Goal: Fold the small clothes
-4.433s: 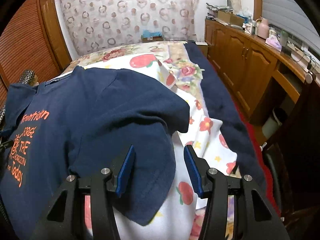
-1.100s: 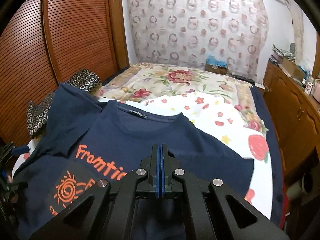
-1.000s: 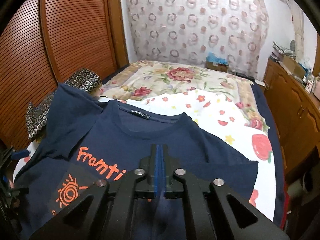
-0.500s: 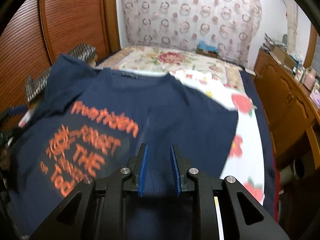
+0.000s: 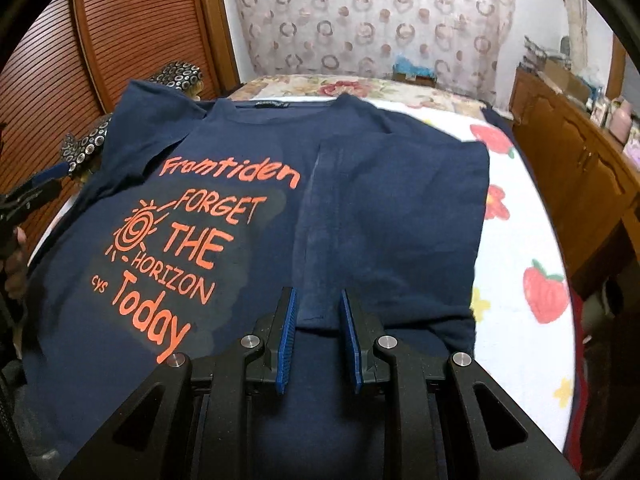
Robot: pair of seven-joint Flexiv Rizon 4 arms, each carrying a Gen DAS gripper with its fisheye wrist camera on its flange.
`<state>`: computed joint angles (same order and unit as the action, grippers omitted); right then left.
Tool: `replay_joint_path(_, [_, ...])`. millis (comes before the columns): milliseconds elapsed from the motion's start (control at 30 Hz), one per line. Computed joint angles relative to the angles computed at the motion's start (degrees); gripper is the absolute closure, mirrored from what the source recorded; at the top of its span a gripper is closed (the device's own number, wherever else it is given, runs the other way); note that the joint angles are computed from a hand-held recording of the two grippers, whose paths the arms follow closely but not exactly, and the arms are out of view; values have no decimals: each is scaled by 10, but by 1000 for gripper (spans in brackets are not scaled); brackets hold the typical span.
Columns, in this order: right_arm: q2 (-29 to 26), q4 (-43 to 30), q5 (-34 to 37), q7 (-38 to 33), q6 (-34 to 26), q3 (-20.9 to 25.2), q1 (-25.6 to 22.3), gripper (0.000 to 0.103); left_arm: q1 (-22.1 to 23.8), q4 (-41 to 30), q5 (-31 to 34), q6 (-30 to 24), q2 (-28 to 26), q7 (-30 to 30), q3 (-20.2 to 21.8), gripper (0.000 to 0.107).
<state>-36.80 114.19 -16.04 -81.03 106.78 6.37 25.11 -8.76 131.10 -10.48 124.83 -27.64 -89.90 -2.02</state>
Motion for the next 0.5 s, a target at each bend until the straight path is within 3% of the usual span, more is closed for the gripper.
replay_joint_path(100, [3,-1,6,-5,10,-12,7,79,7,-9,-1,-17,6,12,8,13])
replay_joint_path(233, [-2,-25,32,-4,22,-48,31,58,24,-31,-2,-49,13,31,16,13])
replay_joint_path(333, [-14,-56,43,2,13,-63,37,51,39,-54,-2,-75,14,49,20,13])
replay_joint_path(500, [-48,-118,49,18,-16,-89,45,48,80,-91,-1,-123,10,51,6,18])
